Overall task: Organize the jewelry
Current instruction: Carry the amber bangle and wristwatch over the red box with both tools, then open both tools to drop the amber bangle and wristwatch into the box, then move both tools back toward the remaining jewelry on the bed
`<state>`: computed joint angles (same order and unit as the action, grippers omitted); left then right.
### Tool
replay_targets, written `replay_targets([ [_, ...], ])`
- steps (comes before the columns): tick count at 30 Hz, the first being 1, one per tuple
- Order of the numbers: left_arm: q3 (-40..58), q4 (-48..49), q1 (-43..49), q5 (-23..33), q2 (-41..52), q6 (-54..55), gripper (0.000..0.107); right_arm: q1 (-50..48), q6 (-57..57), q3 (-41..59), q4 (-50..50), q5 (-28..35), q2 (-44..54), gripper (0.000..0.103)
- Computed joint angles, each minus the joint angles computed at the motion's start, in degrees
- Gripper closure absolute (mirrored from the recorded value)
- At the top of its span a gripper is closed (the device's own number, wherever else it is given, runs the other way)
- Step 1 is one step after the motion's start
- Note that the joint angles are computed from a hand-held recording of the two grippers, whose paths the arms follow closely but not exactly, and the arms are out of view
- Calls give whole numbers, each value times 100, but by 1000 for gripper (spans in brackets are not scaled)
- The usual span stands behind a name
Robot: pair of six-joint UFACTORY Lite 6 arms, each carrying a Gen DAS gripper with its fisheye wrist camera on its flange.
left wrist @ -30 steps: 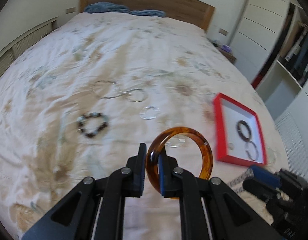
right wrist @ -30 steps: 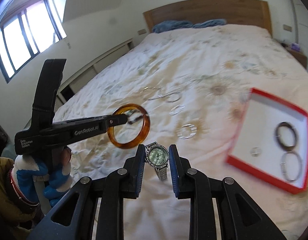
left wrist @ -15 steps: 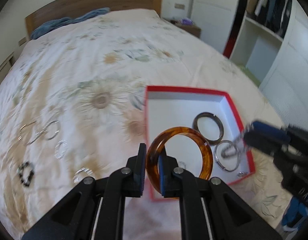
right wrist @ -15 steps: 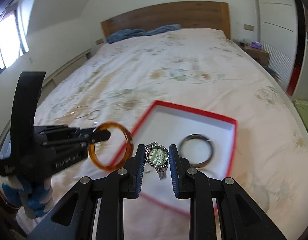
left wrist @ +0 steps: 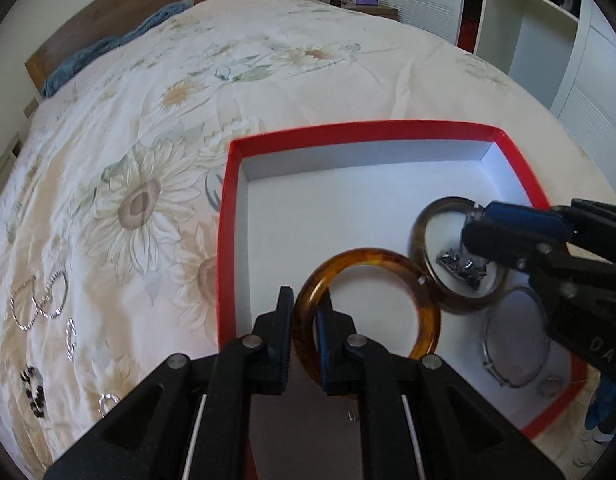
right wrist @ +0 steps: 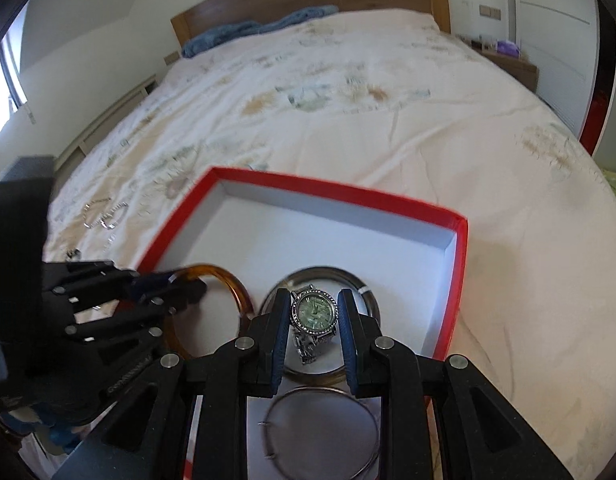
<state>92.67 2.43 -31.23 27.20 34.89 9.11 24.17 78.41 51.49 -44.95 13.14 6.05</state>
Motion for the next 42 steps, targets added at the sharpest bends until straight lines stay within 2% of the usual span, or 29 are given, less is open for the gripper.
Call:
replay_targets([
  [6, 53, 147, 8, -92, 68, -147, 94, -88, -423, 86, 261, -25, 256, 79],
  [11, 87, 255, -10, -60, 79, -196, 93, -104, -632, 131, 398, 192, 298, 79],
  [15, 102, -557, 112, 91, 8, 506, 88, -130, -731, 92, 554, 317, 133, 79],
  [17, 54, -1096, 203, 204, -119, 980, 80, -95, -710, 30, 574, 468, -76, 79],
  [21, -105, -2077, 467, 499, -581, 1773, 77, 132, -668, -99, 689, 1078, -807, 78],
  [25, -246, -2795, 1040, 1012, -1377, 2508, 77, 767, -481, 23, 755, 2173, -1667, 76],
  [31, 312, -2889, 2437, 2018, -2290, 3285, 77, 2393, 379, 957, 313, 3963, -2166, 72],
  [37, 1710, -3378, 4445, 3436, -2314, 4313, 77, 4221, 1097, 2751, -179, 5548, -1281, 71],
  [42, 3139, -4195, 6400, 4925, -1706, 5055, 77, 5261, 1237, 4471, -412, 6430, -99, 71],
])
